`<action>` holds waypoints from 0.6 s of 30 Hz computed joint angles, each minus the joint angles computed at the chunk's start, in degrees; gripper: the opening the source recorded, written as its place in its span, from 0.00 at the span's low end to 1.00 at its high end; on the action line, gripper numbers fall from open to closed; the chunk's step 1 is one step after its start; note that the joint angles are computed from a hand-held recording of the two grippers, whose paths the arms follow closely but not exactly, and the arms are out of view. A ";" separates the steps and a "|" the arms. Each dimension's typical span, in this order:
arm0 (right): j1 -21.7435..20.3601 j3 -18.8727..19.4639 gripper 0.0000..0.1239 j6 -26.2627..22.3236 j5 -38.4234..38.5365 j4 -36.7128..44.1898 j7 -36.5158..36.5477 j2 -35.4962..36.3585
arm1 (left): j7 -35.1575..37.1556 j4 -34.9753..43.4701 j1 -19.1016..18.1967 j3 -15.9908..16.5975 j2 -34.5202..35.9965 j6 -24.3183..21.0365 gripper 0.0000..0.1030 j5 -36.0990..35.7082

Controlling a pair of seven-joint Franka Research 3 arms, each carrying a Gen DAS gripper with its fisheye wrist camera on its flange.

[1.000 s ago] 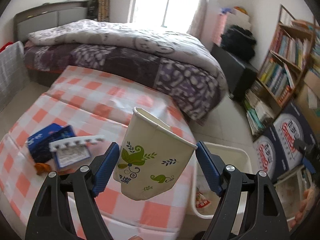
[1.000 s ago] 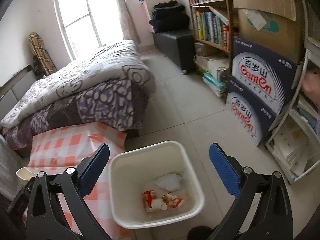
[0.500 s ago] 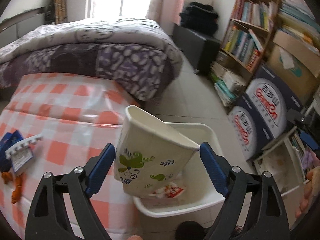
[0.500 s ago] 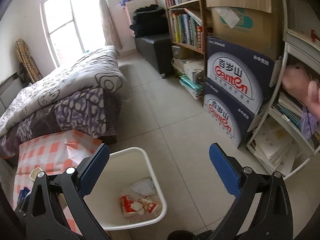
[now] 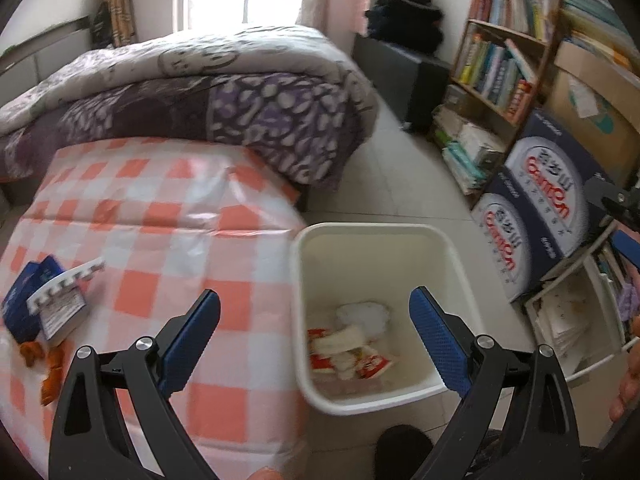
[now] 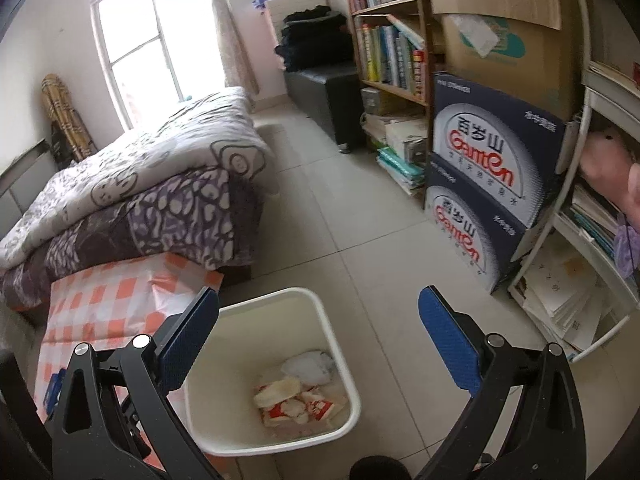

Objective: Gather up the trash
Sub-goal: 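Move the open right tool back toward the checked cloth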

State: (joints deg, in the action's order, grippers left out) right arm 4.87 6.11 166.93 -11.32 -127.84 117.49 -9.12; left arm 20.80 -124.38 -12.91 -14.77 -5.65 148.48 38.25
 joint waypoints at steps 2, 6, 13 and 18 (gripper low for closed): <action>1.36 0.09 0.77 -0.52 1.49 0.33 -1.53 0.21 | 0.49 -1.38 0.31 0.43 -1.71 -2.44 0.90 -1.38; 3.52 0.75 0.77 -1.43 2.74 0.96 -3.68 0.69 | 0.73 -3.92 1.35 0.73 -5.01 -7.80 0.90 -3.26; 7.42 2.09 0.77 -3.20 3.04 2.30 -6.06 1.89 | 3.16 -7.83 3.44 1.02 -9.57 -19.50 0.90 -4.00; 10.17 2.35 0.77 -4.53 4.04 3.54 -7.74 3.04 | 7.40 -12.87 5.17 3.38 -12.65 -23.32 0.90 -7.58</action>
